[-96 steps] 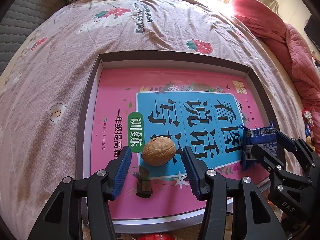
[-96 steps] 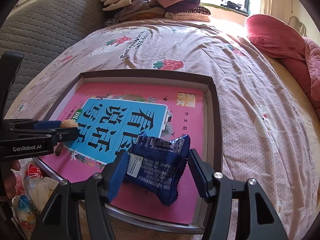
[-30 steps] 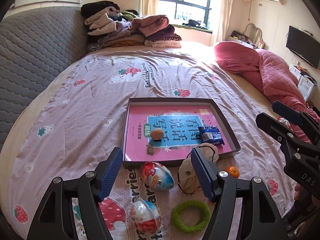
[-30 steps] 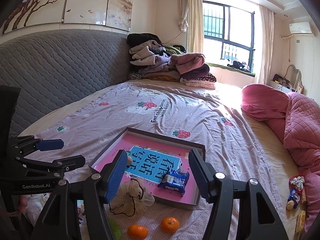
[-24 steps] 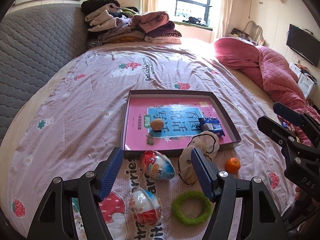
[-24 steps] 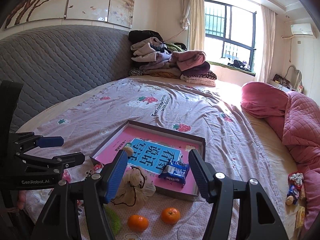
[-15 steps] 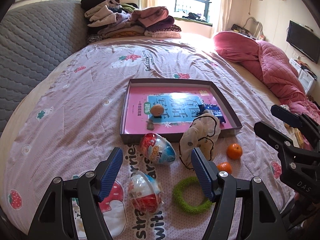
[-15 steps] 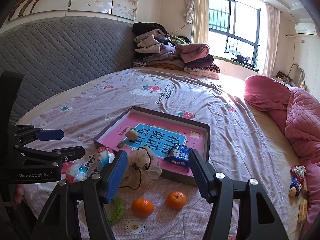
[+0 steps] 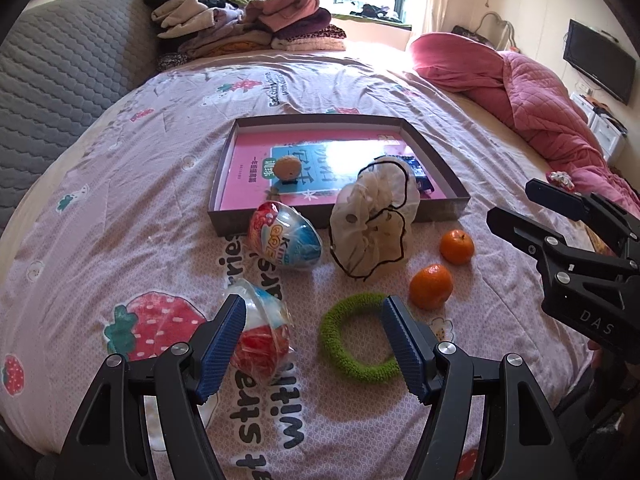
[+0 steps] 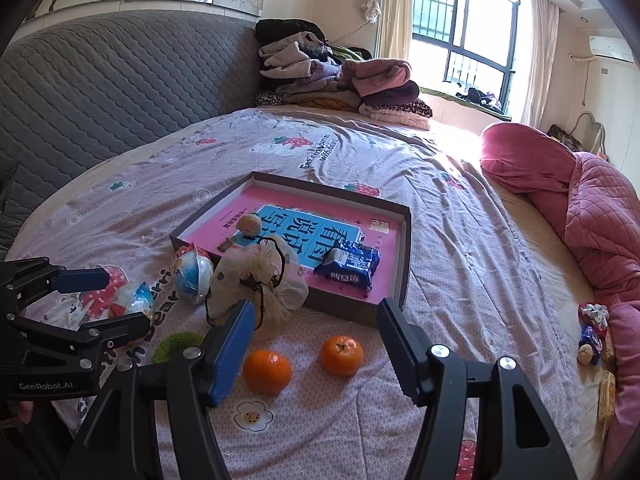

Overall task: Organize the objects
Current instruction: 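Move the left tool toward the green fuzzy ring while the right tool approaches an orange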

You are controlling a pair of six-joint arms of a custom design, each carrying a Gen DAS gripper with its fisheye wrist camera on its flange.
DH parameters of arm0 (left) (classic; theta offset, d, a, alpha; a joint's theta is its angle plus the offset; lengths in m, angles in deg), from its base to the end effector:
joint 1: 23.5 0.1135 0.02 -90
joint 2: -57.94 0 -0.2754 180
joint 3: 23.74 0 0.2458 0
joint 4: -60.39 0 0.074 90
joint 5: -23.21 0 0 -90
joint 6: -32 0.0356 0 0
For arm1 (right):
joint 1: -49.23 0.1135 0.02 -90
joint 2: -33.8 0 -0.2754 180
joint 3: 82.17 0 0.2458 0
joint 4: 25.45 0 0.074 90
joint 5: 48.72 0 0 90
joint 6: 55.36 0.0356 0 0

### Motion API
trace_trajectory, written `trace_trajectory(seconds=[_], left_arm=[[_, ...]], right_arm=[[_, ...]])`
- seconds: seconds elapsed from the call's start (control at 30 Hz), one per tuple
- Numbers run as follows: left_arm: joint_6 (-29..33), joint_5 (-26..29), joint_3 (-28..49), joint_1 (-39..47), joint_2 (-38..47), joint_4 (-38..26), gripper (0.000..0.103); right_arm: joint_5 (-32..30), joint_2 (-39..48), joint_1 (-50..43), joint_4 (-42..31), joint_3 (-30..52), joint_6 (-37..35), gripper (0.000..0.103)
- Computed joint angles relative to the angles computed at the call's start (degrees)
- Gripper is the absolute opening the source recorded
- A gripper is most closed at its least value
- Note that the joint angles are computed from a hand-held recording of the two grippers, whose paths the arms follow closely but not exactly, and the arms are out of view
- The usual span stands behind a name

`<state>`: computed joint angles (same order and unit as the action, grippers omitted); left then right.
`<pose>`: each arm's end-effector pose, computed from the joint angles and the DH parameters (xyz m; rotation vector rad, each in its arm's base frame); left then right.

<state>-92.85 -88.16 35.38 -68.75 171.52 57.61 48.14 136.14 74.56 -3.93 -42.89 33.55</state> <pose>0.2423 -0.2260 0.0758 0.0874 2.4722 -0.1104 0.2477 0.1126 0.0909 -0.4632 2.2435 0.0822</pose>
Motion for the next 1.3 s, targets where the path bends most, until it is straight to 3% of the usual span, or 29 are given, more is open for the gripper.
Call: trace_trajectory(seconds=[0.83,1.3], left_arm=[[-3.67,2.78,0.62,-3.96,7.12,2.08,0.072],[-5.48,3.29,2.68,-3.48,9.91,1.36,0.072]], right_arm=[[-0.19,4.5,-2.12,4.58,-4.43,0.87,0.063],[0.31,8.98,-3.04,5.58,-3.04,0.81,0.063]])
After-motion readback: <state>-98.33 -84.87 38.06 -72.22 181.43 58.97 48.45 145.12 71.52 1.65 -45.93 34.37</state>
